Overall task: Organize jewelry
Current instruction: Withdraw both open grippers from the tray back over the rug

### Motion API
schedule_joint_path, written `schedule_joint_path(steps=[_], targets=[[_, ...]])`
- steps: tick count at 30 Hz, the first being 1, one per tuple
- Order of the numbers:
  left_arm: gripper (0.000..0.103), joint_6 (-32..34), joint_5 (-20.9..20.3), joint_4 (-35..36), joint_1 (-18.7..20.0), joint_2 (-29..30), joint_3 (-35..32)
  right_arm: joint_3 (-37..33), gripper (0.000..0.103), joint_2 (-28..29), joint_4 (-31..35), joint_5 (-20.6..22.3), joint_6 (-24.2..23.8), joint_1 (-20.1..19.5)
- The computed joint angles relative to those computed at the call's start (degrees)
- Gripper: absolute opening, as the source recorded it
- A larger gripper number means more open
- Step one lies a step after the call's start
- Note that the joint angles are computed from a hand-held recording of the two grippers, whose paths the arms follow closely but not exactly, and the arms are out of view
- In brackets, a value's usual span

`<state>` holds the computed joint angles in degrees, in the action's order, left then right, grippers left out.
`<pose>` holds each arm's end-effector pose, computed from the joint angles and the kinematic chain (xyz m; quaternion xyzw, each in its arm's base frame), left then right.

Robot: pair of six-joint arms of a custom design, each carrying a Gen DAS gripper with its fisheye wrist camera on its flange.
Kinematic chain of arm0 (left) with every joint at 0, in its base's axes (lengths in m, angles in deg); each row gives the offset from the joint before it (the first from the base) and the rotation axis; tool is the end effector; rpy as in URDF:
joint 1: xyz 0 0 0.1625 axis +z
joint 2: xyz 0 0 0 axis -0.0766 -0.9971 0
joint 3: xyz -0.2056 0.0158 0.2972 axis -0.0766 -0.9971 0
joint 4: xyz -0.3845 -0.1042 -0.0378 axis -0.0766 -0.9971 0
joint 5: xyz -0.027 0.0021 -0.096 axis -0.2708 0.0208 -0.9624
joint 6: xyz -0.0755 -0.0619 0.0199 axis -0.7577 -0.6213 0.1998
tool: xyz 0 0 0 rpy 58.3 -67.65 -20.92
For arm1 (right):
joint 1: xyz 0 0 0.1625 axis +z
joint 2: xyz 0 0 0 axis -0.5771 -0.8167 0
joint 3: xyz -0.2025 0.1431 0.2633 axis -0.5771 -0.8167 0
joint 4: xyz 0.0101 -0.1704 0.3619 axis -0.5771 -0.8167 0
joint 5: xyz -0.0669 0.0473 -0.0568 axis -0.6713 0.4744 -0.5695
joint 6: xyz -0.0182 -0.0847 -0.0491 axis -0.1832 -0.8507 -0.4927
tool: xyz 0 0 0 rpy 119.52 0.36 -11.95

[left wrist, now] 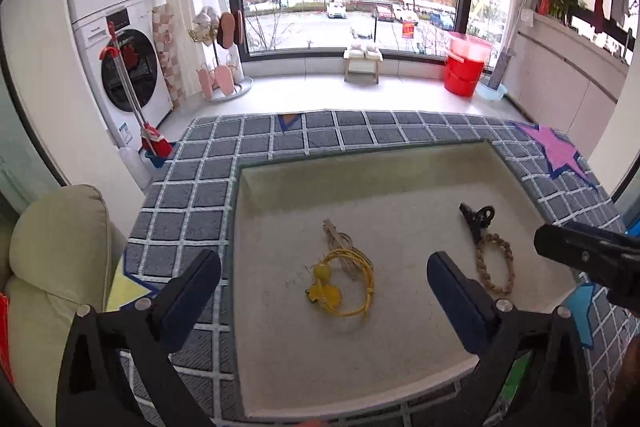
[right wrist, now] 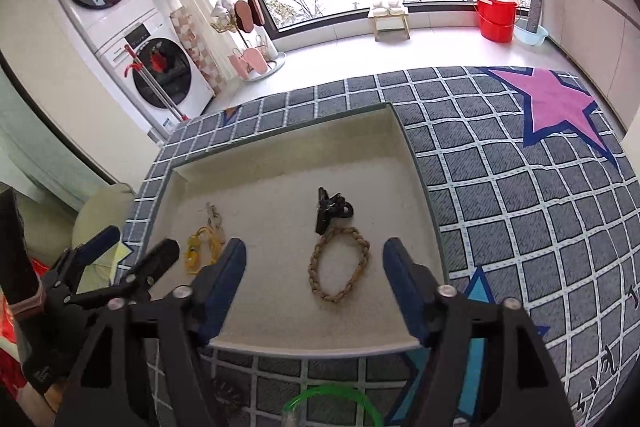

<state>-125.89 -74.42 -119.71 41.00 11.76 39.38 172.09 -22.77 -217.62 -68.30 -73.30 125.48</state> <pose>-0.3198 -0.5142 0.0404 0.0929 0.8472 -0.3649 0.3747 0.1095 -0.5388 0.2194 0.1668 -0.9350 0.2534 0.1836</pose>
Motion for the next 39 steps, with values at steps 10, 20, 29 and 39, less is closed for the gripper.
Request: schedule_joint_path(steps=[10, 20, 29, 39], targets=[[0.103, -5.31, -1.86, 4.75, -4.27, -5.62, 5.59, 5.33, 0.095, -6.26, -0.72, 2.93, -1.15, 0.75], [0.103, -16.57, -2.5, 11.55, -10.12, -10.65, 11.61, 12.25, 0.103, -14.13, -4.8, 6.82, -3.21, 0.06], [0.103, -22.96, -6.6, 14.41, -12.9, -13.72, 16.14, 16.63, 0.103, -22.62, -0.71, 6.86, -3.22, -1.1], [0.103, -28.03, -12.28, 15.37, -14.43, -13.33, 19.45, 21.6, 0.103, -30.84, 8.47, 4.98, -5.29, -6.29]])
